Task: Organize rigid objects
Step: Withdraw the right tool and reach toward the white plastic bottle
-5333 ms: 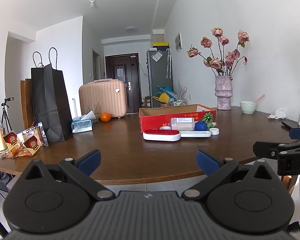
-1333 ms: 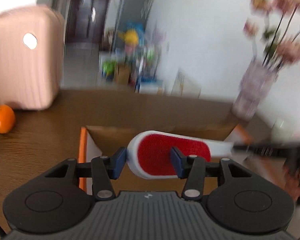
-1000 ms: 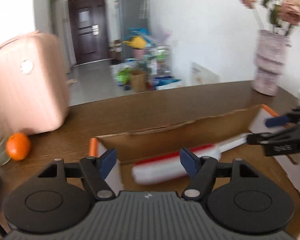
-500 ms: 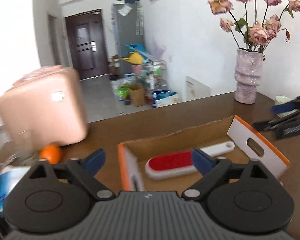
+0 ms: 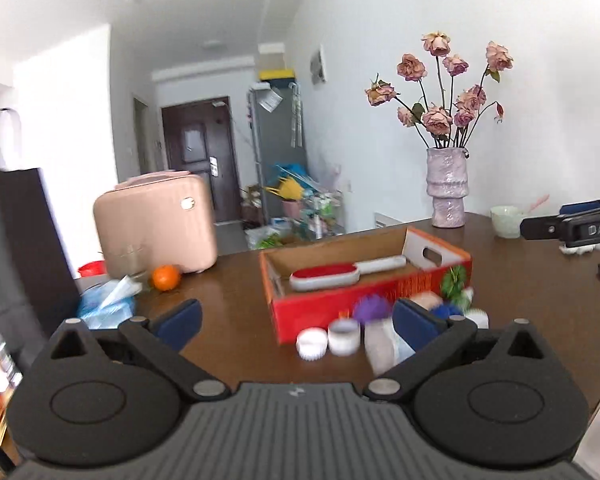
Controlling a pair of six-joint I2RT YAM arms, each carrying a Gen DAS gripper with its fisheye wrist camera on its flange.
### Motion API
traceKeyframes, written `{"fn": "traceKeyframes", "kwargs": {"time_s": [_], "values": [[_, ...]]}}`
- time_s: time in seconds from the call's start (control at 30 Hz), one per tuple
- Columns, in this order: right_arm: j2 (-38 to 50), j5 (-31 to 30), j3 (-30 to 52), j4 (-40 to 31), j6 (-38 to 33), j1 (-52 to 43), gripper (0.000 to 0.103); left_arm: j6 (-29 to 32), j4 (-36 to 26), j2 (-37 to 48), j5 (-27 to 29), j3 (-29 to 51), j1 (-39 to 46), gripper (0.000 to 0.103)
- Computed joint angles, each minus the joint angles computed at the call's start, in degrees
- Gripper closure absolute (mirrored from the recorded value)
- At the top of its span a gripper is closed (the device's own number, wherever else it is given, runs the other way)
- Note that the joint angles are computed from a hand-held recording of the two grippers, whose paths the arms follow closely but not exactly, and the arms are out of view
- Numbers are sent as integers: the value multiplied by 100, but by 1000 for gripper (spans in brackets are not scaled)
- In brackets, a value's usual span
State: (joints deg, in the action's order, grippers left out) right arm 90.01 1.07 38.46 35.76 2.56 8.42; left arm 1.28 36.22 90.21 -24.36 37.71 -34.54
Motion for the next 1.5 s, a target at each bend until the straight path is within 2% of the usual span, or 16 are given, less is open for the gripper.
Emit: {"fn": "traceKeyframes", "kwargs": {"time_s": [0.07,0.17,0.3,0.47,0.53,0.63,0.8,0.97,1.07,1.13,1.3,1.4,1.47,1.5], "values": [[-440,34,-861,417,128,177,5,-259,116,-339,-337,-586,-331,0],[-1017,236,-1835,664,28,445,4,-910,95,-784,-751,-1267,-792,0],[-1185,805,-2874,1315,493,934,4,-1420,62,-1099,-1270,-1980,-1347,0],[-997,950,-3386,1704,878,1368,6,-1988,-534,-1032,-1589,-2001,-1630,0],[-891,946,-3437,1889,904,1403,7,-1996,-468,-927,-1662,-1983,-1674,0],[-524,1063,-3509,2567,978,1391,7,-1887,-276,-735,-1573,-1883,-1591,0],[-43,839,-3267,2594,1052,1114,8,-1830,-180,-243,-1155,-1453,-1279,0],[349,575,-2814,2283,943,743,15,-1673,-143,424,-606,-822,-869,0],[572,427,-2380,1951,903,550,24,-1515,-158,880,-362,-295,-603,0],[770,278,-2088,1826,838,446,30,-1509,-418,1201,-175,194,-393,0],[1333,141,-1209,1412,645,266,33,-1410,-994,1997,373,1406,2,0],[1605,1,-428,714,447,58,35,-1278,-1071,2448,744,2068,149,1],[1761,-498,90,303,585,-150,42,-1251,-983,2685,1203,2403,269,5],[1840,-785,296,171,760,-238,45,-1239,-942,2820,1349,2591,318,10]]}}
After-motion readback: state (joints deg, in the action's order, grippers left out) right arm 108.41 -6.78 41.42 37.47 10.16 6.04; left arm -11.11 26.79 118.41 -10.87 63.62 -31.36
